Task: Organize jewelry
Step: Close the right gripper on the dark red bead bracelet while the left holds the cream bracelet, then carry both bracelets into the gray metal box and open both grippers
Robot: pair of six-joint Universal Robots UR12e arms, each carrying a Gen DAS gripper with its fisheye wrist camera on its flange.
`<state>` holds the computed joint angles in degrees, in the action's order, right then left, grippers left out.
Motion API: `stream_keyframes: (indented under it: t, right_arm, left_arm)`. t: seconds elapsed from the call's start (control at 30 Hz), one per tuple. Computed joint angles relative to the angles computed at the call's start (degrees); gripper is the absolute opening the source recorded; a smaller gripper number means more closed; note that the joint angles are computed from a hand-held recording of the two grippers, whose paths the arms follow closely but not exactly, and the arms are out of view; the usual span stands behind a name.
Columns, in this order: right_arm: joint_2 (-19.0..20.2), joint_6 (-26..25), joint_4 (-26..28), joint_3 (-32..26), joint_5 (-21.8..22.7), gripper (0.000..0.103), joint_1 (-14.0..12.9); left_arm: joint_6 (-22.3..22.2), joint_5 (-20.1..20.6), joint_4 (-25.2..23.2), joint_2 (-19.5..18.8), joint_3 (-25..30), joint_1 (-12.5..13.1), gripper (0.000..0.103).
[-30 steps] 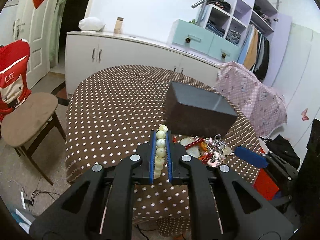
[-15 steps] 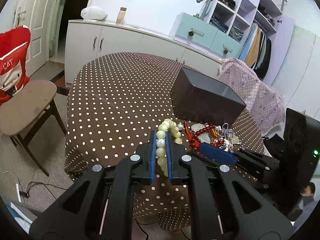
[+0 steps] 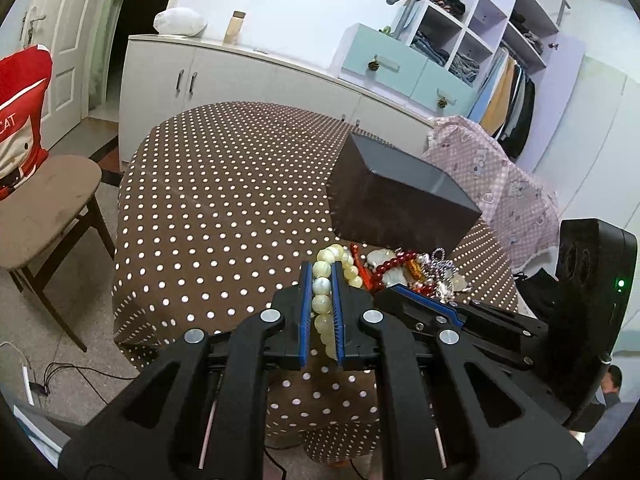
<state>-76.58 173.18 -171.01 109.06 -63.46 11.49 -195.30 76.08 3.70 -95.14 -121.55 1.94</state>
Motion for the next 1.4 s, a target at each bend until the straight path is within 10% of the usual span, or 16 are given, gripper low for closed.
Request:
stream_keyframes:
  t: [0.4,1.4]
  right_arm:
    - [-1.21,5.74,-5.68,0.42,7.74,0.006,-3.73]
    - [0.80,11.32,-18.24,-3.74,5.79,0.006,-6.27]
  left_arm:
    - [0.61,1.11,2.63,-0.62,1.76,-1.20,0.010]
    - [4.84,2.16,7.93,-4.62,9.48,-4.35,0.010]
